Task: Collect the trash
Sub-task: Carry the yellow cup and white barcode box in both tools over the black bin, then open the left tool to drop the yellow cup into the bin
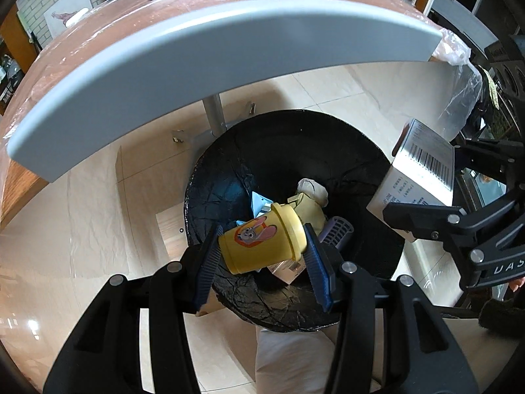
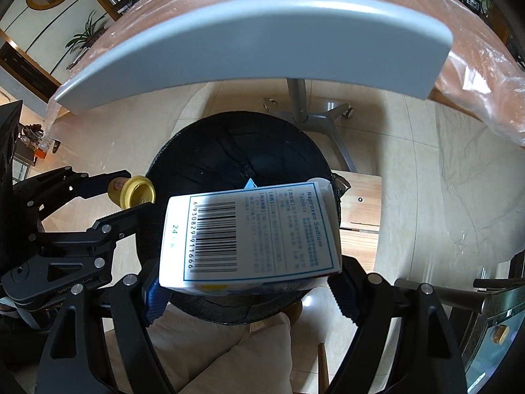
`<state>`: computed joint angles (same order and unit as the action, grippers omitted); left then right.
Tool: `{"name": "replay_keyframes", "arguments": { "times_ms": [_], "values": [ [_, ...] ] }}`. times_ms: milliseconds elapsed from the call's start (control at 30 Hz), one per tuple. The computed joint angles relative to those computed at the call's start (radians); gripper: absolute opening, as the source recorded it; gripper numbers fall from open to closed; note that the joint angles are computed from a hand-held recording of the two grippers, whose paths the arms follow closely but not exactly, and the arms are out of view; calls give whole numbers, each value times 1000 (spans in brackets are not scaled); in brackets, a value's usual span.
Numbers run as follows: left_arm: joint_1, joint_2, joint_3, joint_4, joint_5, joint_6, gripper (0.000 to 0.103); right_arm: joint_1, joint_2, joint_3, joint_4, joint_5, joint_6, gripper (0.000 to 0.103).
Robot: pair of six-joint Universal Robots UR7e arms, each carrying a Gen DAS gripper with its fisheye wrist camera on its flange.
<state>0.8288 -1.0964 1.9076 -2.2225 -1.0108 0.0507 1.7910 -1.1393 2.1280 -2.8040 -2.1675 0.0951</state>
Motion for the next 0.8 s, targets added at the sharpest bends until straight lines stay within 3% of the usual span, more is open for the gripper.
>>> {"name": "replay_keyframes", "arguments": {
  "times_ms": [800],
  "values": [
    [5,65,-41,12,6,61,50,1,44,-46,59,-20,5,80]
  ]
}}
